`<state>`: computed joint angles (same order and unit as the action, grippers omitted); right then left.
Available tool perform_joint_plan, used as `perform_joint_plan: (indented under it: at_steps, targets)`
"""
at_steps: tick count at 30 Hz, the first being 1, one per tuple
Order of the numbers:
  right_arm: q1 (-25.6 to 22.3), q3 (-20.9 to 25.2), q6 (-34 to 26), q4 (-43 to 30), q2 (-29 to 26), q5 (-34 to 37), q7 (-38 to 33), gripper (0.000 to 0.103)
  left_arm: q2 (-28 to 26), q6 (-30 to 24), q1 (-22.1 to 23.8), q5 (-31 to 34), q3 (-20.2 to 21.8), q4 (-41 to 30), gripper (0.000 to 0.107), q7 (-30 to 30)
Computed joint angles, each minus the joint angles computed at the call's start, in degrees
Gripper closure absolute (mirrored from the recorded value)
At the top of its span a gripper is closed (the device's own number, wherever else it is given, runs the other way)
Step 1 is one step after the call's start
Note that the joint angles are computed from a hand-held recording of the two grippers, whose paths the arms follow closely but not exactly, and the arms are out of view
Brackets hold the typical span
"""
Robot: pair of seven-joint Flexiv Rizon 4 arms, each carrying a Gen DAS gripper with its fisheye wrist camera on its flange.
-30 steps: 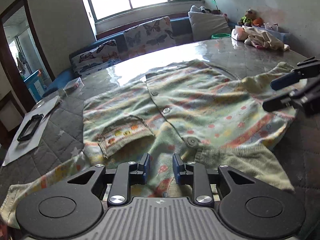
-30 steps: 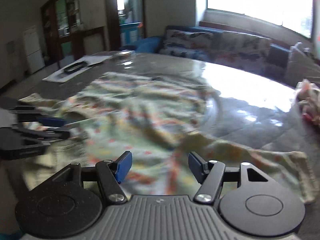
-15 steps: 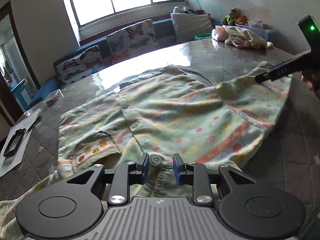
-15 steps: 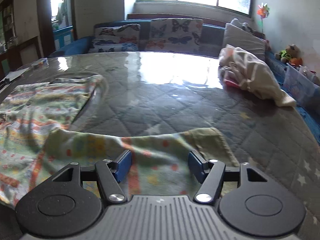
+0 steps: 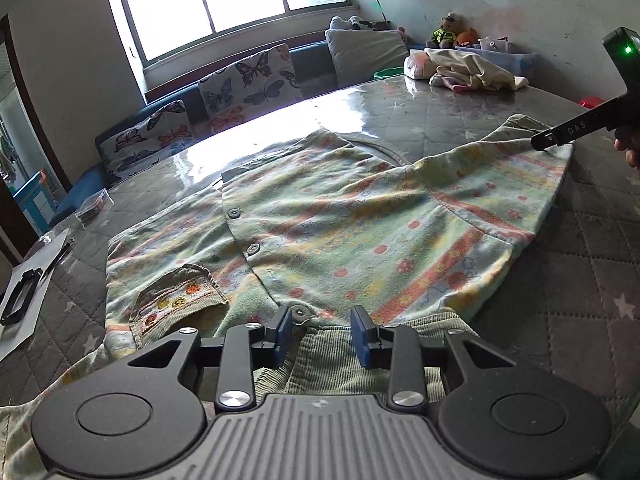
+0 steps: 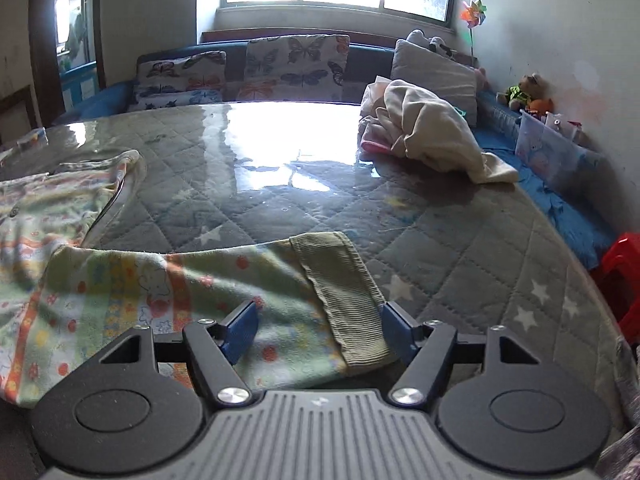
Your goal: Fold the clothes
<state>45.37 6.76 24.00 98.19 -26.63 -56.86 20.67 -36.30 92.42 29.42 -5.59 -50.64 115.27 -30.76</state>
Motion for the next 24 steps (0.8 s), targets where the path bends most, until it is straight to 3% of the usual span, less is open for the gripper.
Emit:
perform_joint_plan:
  at_steps: [7, 10, 12, 14, 18, 24]
  targets:
    - [-1.44, -0.1, 2.58, 3.12, 1.71, -1.82, 4.35, 0.036, -1.47, -1.9, 3.88, 0.6, -6.89, 0.83, 0.07, 2.0]
    - [-2.22, 0.1, 4.14, 4.31, 2.36, -2.62, 5.95, 0.054, -2.67, -3.24, 5.33, 1.22, -10.18, 1.25, 0.07, 3.55]
    - [-2.4, 0.32, 4.34, 4.53, 2.59, -2.77, 5.91, 0.076, -3.31, -4.23, 5.2, 1.69, -11.16, 1.46, 0.07, 4.74]
    - [-2.04, 0.55, 2.99, 3.91, 2.36, -2.26, 4.98, 0.087, -3.5, -5.03, 4.28, 1.77, -11.02, 1.57, 0.07, 5.65]
    - [-0.8, 0.85, -1.0, 2.31, 1.62, -0.93, 2.63, 0.091, -2.58, -8.53, 2.09, -0.56, -9.37, 1.58, 0.07, 6.66]
    - [1.17, 1.83, -7.83, 1.73, 2.08, 2.53, 3.38, 0.092, -3.3, -11.12, 3.21, -4.93, -11.86, 2.82, 0.07, 9.23]
